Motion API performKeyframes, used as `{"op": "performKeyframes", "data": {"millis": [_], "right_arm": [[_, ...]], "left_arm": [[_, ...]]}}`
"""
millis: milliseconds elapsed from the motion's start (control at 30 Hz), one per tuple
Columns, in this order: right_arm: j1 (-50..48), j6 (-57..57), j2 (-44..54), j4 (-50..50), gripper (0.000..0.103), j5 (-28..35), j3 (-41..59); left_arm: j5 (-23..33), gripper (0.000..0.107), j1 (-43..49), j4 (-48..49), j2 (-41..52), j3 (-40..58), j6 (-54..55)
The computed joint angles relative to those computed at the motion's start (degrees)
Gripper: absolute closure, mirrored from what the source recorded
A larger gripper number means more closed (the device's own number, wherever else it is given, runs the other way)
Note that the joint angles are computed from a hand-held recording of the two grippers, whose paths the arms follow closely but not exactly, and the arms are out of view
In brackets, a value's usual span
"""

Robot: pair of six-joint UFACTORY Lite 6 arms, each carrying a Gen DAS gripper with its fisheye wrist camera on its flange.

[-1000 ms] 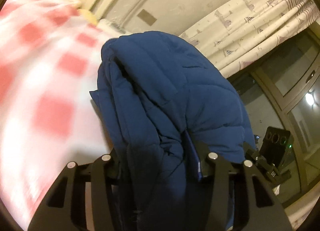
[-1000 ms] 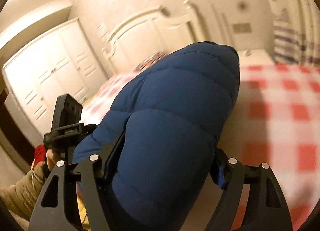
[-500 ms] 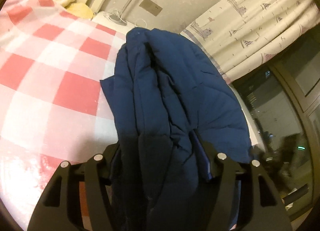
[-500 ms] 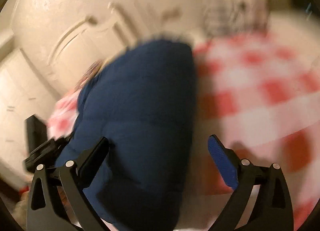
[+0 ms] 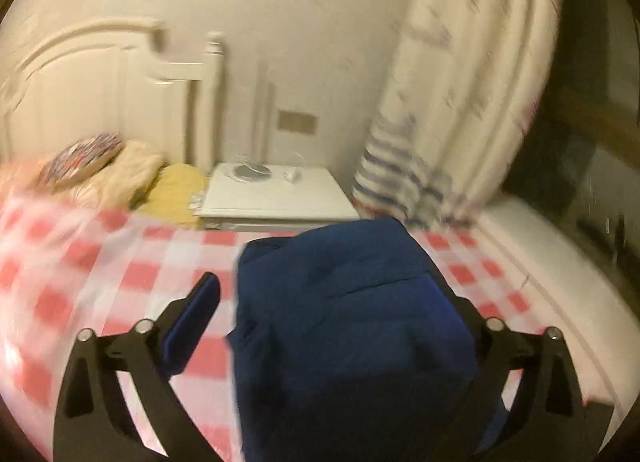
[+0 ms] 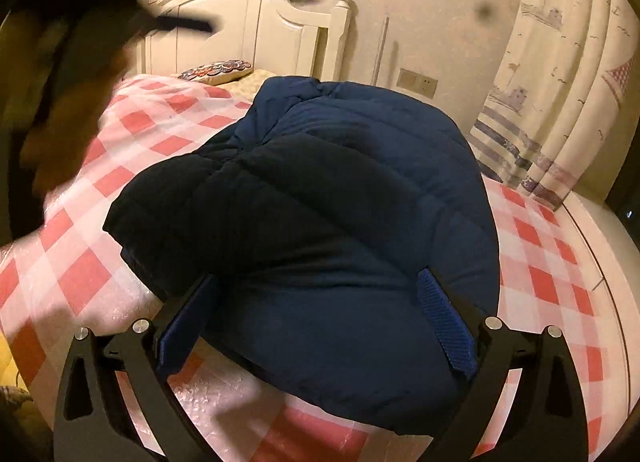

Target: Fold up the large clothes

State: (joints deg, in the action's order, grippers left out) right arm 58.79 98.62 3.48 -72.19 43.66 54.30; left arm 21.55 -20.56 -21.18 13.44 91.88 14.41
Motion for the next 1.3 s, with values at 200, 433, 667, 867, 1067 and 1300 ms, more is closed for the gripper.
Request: {"op": "performKeyframes", "data": {"millis": [200, 433, 667, 867, 1067, 1300], "right_arm": [[-1.9, -0.4, -1.4, -0.9, 0.01, -2.2, -1.6], [-1.2, -1.2, -1.8, -1.9, 0.008, -2.2, -2.6], [4.5, 0.6, -22.7, 2.5, 0.008, -0.3, -14.0], [22.3, 7.6, -38.2, 5.9, 0.004, 24.3, -17.3], [38.4, 11.2, -32.4, 10.0, 0.004, 45.8, -6.9], [43.2, 9.9, -19.7, 13.0, 0.004, 51.2, 3.0]], "left_arm": [[14.3, 0.006, -4.9, 20.3, 29.8, 30.8, -19.6], [8.8, 0.007, -0.7, 14.0, 25.6, 21.5, -17.4], [-6.4, 0.006, -2.3, 40.3, -11.7, -18.0, -39.3], [8.5, 0.006, -15.2, 76.2, -44.8, -40.0, -72.1], [38.7, 0.006, -46.8, 85.3, -61.0, -49.2, -87.8], [61.2, 0.006, -73.6, 87.3, -65.4, -52.9, -99.4]]}}
